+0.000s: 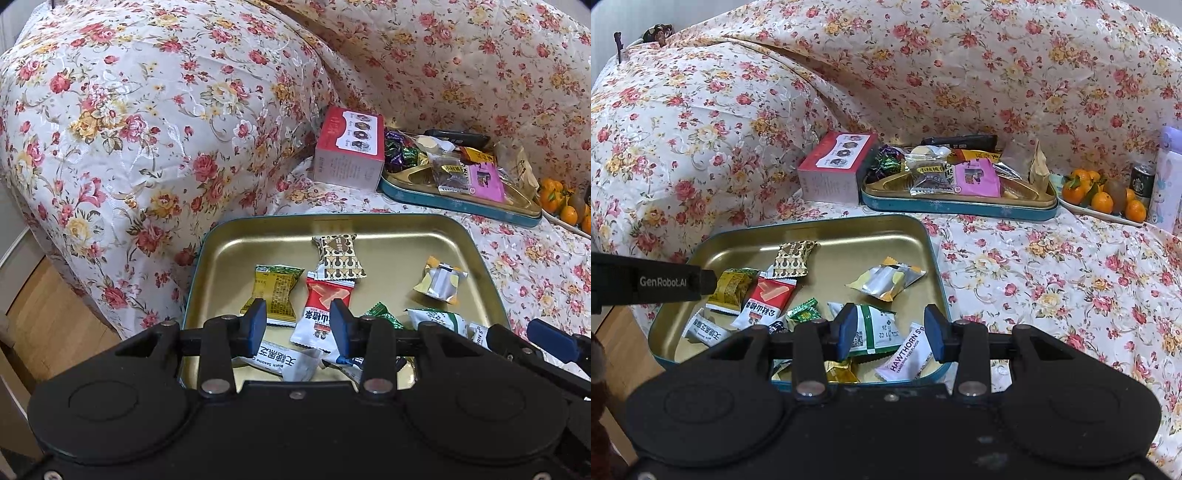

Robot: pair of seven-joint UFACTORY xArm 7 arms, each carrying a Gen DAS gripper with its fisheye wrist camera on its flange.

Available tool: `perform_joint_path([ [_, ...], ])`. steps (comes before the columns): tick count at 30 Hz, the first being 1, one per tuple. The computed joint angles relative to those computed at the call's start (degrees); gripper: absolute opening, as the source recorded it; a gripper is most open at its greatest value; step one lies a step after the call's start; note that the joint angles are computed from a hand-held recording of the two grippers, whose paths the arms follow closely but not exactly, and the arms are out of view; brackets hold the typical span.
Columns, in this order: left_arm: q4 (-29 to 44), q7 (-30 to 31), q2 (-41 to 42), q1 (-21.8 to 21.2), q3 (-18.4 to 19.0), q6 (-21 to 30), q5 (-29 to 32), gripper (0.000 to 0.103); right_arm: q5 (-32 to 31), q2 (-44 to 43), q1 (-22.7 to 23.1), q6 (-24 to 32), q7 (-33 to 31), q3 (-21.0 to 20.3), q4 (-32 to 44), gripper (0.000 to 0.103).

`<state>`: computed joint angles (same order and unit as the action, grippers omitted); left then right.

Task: Organize snacks
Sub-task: 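Withdraw both tools upward from the tin tray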

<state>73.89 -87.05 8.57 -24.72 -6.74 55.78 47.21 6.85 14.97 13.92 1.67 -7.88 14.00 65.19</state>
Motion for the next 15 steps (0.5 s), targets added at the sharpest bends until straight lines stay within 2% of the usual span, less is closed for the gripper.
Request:
perform_joint_path([
  [15,-0.07,1.66,-0.05,0.08,0.08,-1.0,-0.65,0.048,0.34,0.07,-0.6,0.22,-0.78,0.75,0.26,0.041],
])
